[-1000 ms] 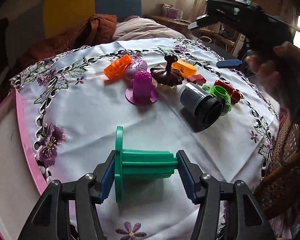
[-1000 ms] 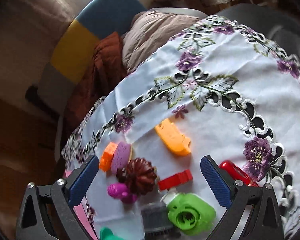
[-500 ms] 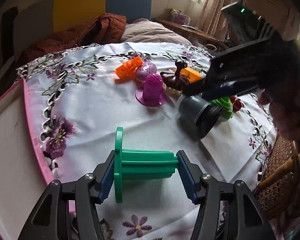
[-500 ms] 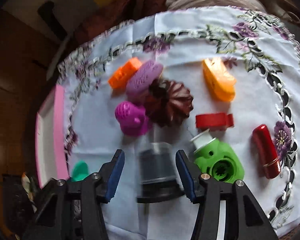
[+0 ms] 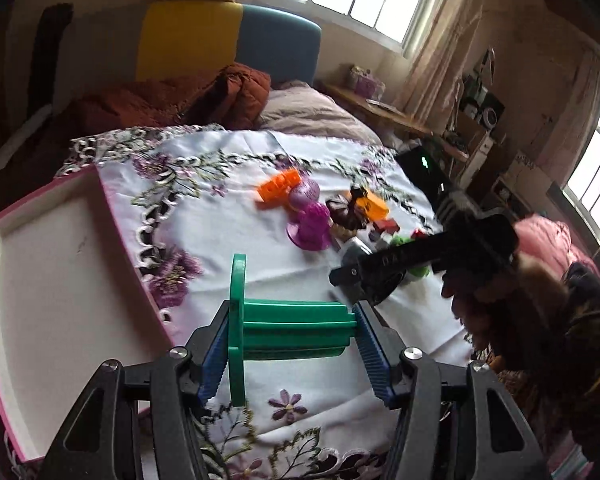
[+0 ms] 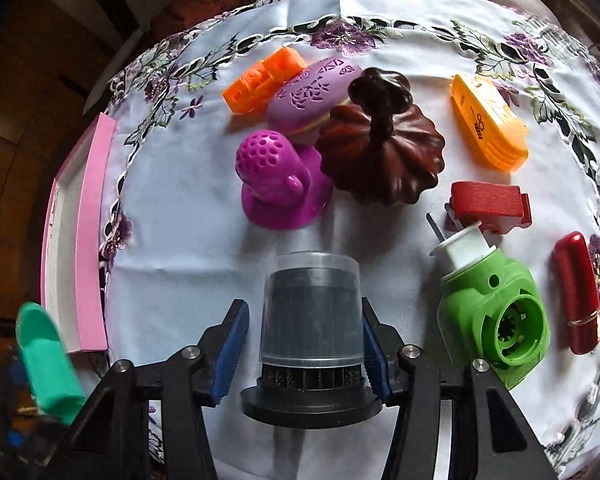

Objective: Organize rigid objects
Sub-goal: 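Carry the green spool into the tray and release with left tool while right grasps black cylinder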

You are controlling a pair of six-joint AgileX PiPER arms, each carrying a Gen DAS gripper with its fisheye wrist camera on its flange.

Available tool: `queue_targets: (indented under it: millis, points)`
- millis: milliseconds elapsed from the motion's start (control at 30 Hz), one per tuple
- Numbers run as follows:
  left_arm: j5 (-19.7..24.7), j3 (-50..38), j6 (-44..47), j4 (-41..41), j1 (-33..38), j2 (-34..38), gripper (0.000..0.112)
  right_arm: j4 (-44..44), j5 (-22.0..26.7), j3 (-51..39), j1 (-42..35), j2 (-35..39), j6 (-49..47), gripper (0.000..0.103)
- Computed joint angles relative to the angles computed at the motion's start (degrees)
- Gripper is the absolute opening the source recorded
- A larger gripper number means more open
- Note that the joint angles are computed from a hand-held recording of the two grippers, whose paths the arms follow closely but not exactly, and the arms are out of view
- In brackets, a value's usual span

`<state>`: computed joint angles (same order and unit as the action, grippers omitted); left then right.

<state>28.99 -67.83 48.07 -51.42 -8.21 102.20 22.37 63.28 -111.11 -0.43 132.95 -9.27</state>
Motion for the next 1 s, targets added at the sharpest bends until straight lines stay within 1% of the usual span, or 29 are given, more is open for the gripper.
queue_targets:
  millis: [100, 167, 233, 267, 333, 433, 533, 567, 633, 700, 767, 800, 867, 933, 1000]
  points:
    - [1.2, -0.1, -0.8, -0.3, 3.9, -1.3, 0.059, -1.0, -2.5, 3.1, 0.7, -1.7, -1.5, 0.056]
    - [2.4, -1.0, -1.5, -0.7, 7.7, -1.3, 0.059, -1.4, -3.1, 3.7, 0.7, -2.1, -2.2, 0.056]
    - [2.6, -2.8, -4.1, 1.3, 10.9, -0.3, 0.059, -1.8, -3.2, 3.3, 0.8, -1.8, -2.5, 0.056]
    - [3.2, -4.6, -7.0, 3.4, 13.0, 1.1, 0.059, -2.2, -3.5, 3.3, 1.1, -1.8, -2.6, 0.056]
    - [6.3, -9.5, -12.0, 6.1, 16.6, 4.8, 0.059, -3.0, -4.5, 4.1, 1.5, -2.2, -3.0, 0.056]
    - [10.1, -19.2, -21.2, 11.8, 20.8, 12.2, 0.059, -4.4, -5.7, 5.0, 2.3, -2.6, -3.5, 0.055]
    - [11.8, -27.0, -28.0, 17.4, 22.1, 18.2, 0.059, -4.5, -6.1, 5.0, 2.4, -2.6, -3.8, 0.055]
    - [12.0, -29.3, -28.8, 18.8, 22.5, 20.0, 0.059, -4.5, -6.0, 4.8, 2.3, -2.5, -3.9, 0.056]
    - [11.8, -33.8, -33.3, 24.3, 21.8, 23.2, 0.059, -4.7, -6.2, 5.3, 2.3, -2.8, -4.4, 0.056]
    - [14.1, -40.1, -36.2, 27.8, 21.5, 27.2, 0.059, -5.1, -6.4, 5.4, 2.5, -2.9, -4.5, 0.056]
    - [14.6, -45.2, -40.1, 32.8, 20.7, 30.5, 0.059, -5.1, -6.4, 5.3, 2.5, -2.8, -4.6, 0.056]
    - [15.6, -47.4, -40.9, 34.1, 20.6, 31.8, 0.060, -5.1, -6.4, 5.2, 2.6, -2.7, -4.7, 0.056]
    - [19.3, -54.1, -44.0, 37.4, 20.3, 35.9, 0.060, -5.5, -6.9, 5.4, 2.9, -2.8, -4.8, 0.056]
    - [21.2, -57.8, -44.8, 37.2, 20.7, 38.0, 0.063, -5.6, -7.1, 5.5, 3.1, -2.8, -4.9, 0.057]
    - [18.9, -55.4, -43.7, 35.1, 21.6, 36.4, 0.083, -5.6, -7.2, 5.7, 3.1, -2.9, -5.1, 0.058]
